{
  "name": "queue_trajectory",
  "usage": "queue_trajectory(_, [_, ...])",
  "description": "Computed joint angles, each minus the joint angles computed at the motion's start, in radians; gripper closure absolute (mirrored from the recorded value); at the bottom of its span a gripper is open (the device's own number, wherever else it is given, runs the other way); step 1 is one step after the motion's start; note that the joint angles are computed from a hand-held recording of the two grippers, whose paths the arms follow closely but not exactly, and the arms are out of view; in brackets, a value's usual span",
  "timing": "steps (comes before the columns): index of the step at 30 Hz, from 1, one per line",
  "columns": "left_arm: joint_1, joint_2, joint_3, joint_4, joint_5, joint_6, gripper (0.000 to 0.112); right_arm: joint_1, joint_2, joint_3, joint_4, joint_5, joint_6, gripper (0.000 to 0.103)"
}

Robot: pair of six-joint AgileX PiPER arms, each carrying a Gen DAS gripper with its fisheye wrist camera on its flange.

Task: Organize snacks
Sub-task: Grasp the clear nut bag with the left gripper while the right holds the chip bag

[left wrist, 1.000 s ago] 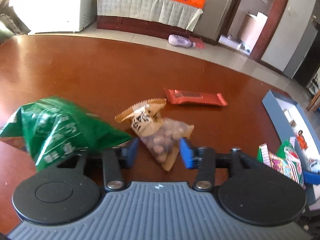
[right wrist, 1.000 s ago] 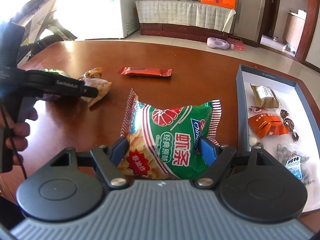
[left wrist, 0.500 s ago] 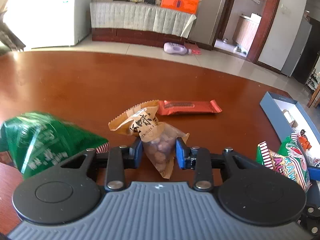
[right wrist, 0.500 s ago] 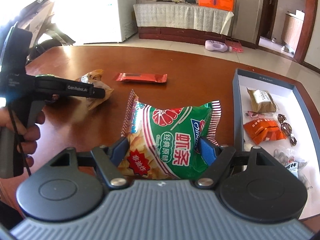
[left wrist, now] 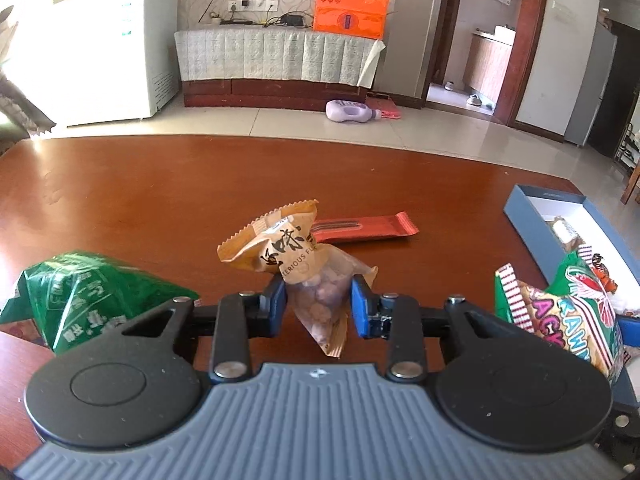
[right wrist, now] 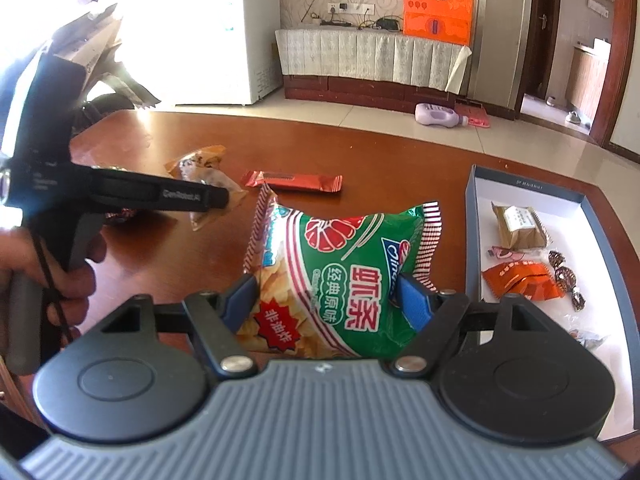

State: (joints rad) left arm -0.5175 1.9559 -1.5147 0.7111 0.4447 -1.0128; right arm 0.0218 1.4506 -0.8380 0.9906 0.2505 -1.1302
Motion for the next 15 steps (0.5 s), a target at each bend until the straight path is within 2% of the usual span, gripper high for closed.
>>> queue_trajectory(7, [-0.080, 0.031, -0.077, 0.051, 0.051, -0.062, 0.074, -0.076, -0.048, 0.030, 0.153, 0.040, -0.163, 0.025])
queue_trajectory(15, [-0.176, 0.109, -0.210, 0.058, 0.103, -0.071, 0.074, -0.224, -0.111, 0.074, 0.262, 0.128, -0.316, 0.025])
